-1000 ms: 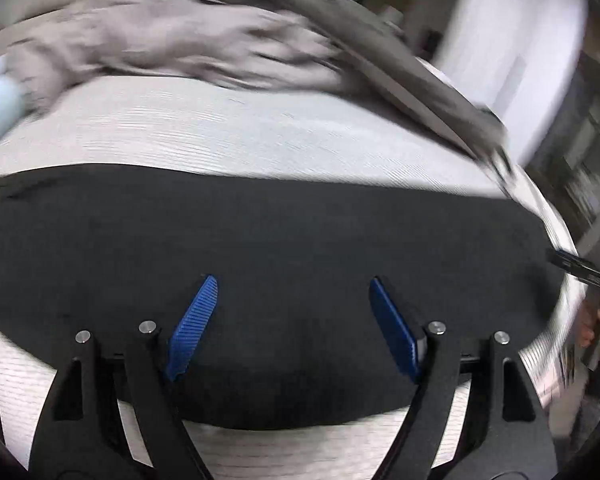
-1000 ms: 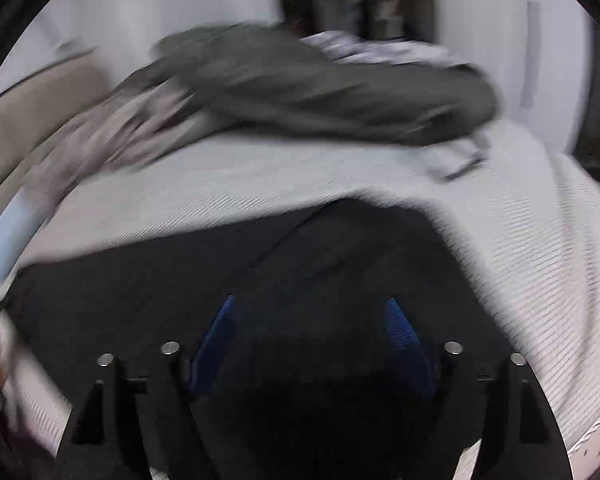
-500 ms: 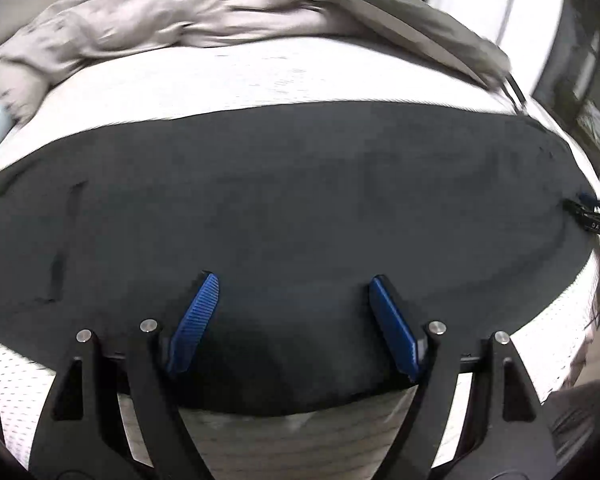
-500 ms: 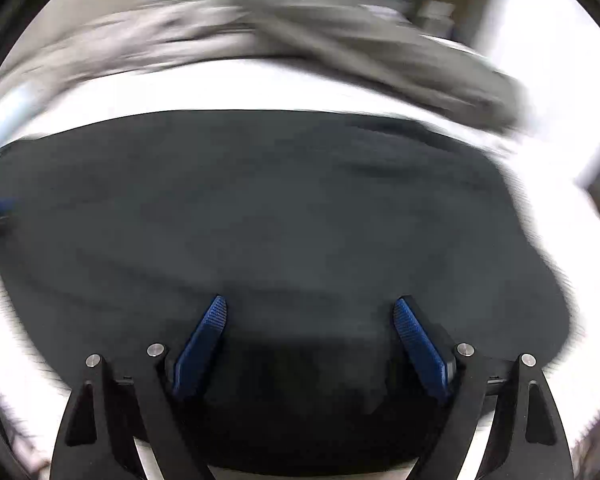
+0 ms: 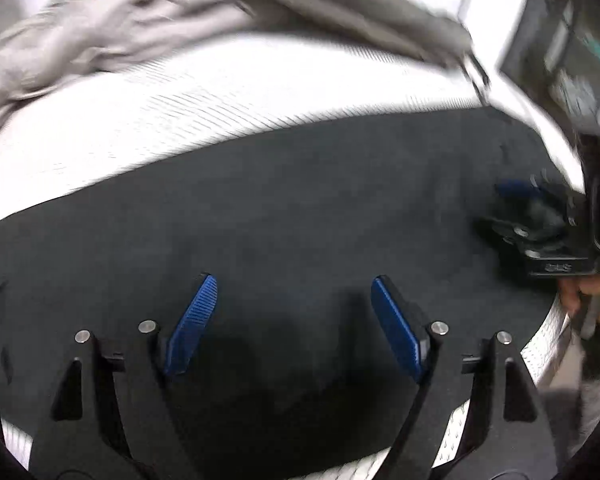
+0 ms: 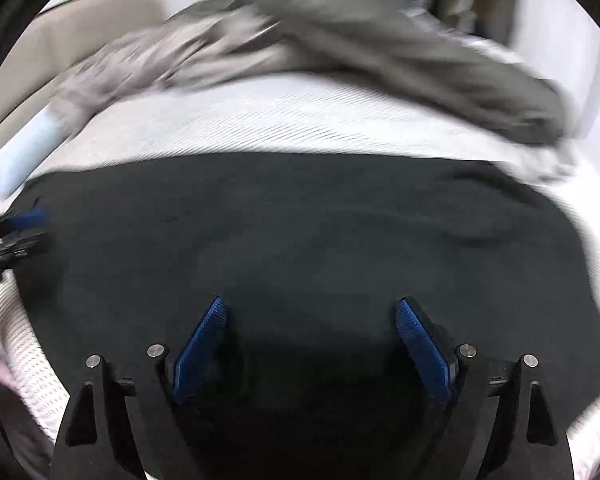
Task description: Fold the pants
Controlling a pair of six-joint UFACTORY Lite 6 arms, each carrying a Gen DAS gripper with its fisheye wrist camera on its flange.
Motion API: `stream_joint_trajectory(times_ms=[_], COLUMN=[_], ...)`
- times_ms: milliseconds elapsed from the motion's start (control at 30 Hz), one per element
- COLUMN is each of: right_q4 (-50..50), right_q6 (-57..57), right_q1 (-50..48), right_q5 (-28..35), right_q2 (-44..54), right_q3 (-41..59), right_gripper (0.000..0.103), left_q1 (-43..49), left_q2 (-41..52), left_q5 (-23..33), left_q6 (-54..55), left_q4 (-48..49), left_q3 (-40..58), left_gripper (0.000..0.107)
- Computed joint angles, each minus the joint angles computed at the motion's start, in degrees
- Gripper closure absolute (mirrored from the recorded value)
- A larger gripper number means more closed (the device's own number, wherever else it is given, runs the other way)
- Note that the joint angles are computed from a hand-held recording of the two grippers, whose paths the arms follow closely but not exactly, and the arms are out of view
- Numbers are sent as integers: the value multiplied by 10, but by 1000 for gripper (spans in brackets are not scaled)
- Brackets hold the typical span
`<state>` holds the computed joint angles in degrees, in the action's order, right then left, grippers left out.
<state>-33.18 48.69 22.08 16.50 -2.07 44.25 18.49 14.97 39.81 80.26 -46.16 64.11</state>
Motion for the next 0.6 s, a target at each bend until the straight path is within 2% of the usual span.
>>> stream_joint_trajectory(times_ms=[33, 67, 133, 167, 233, 267, 300, 333, 433, 533, 600], right_q4=[-22, -68, -110, -150, -241, -260, -301, -326, -273, -220, -154], right_q6=[5, 32, 58, 85, 160, 175, 212, 227, 173, 144, 100], right_q1=[5, 2, -23, -60, -134, -170, -212, -237, -258, -199, -141], right_q5=[19, 21, 28, 51, 94, 85, 81, 100, 100, 119, 110], right_q2=[33, 41, 9, -16, -34, -58, -70, -74, -87, -71, -38], right_q3=[25, 26, -3, -24, -51, -75, -96, -102, -87, -18, 45], right_gripper=[15, 15, 15, 14, 13, 14, 14, 14, 14, 14, 13], left_q1=[-12, -2, 44, 74, 114, 138, 160, 169, 165, 144, 90], left_q2=[22, 42, 74, 96, 146, 170, 198, 208, 196, 140, 113], left_q5=[-23, -23, 12, 29, 16, 21, 50, 55, 22, 45, 26], left_q6=[-18, -11, 32, 41, 36, 42, 45, 46, 18, 34, 14], left_q4=[23, 23, 2, 0, 6, 3, 2, 0, 13, -6, -9], left_q3=[10, 25, 57, 85, 144, 172, 210, 223, 225, 179, 160], left_gripper=[30, 30, 30, 30, 29, 29, 29, 29, 29, 29, 29])
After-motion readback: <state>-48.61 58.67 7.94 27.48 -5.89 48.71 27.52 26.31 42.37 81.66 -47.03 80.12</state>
